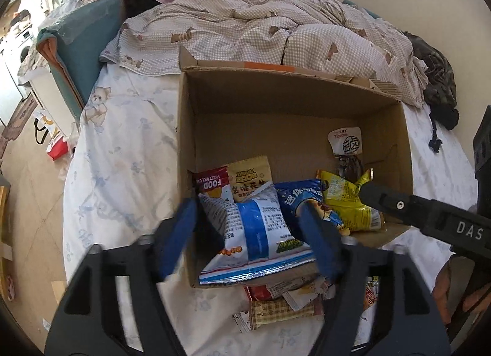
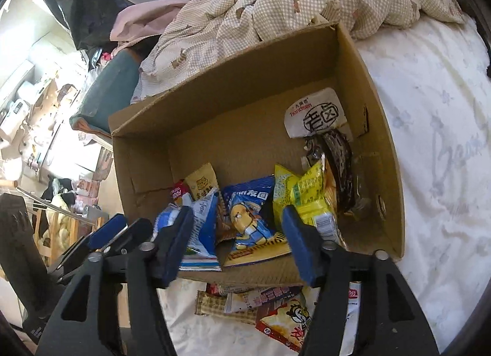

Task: Organize snacks
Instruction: 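Lower both held packets into the box and open both tools, then grasp the wafer bar with left tool while right tool moves toward the white-red chip bag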

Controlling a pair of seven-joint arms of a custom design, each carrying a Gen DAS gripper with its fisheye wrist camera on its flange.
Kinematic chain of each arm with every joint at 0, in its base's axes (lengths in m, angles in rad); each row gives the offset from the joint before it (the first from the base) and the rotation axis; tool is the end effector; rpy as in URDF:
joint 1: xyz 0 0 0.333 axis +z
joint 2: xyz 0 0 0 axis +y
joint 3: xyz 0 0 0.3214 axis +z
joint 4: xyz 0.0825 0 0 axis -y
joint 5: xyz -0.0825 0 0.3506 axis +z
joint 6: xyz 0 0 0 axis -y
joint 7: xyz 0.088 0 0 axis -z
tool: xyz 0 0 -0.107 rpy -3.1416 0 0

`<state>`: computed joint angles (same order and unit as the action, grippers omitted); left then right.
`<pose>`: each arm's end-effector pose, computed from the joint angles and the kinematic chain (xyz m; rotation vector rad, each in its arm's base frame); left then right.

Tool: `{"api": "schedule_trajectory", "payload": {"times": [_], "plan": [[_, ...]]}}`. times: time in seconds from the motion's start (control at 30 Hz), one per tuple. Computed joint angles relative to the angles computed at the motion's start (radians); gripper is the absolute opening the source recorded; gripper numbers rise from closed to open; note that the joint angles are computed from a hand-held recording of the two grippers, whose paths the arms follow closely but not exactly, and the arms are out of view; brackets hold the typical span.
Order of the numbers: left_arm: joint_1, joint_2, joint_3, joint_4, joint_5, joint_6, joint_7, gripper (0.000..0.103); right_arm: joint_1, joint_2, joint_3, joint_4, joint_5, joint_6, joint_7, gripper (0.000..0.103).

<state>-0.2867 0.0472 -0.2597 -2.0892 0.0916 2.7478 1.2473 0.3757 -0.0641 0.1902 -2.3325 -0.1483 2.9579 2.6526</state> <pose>0.4870 -0.2980 0.4956 -1.6561 2.2277 -0.8012 0.4321 0.2879 0.4692 -1.3793 2.0270 -0.0785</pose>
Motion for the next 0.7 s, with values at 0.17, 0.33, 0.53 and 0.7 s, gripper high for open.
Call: {"api": "schedule_trajectory", "payload": {"times": [0.17,0.33,0.53,0.7], "plan": [[0.001,-0.014,0.001,-0.019,0.002,0.034,-0.001,0.088,-0.009,-0.003,0.001,0.001,-0.029,-0.010,0.034,0.069],[0.002,-0.020,0.001,-0.024,-0.029,0.028,0.018,0.088,-0.012,-0.007,0.003,-0.001,-0.039,-0.009,0.043,0.069],[0.004,-0.049,0.007,-0.056,-0.040,0.052,0.027,0.088,-0.018,-0.024,0.013,0.001,-0.070,-0.032,0.050,0.069],[-0.001,-0.085,0.018,-0.094,-0.100,0.079,0.079,0.088,-0.046,-0.048,0.038,0.006,-0.169,-0.081,0.133,0.083]]}}
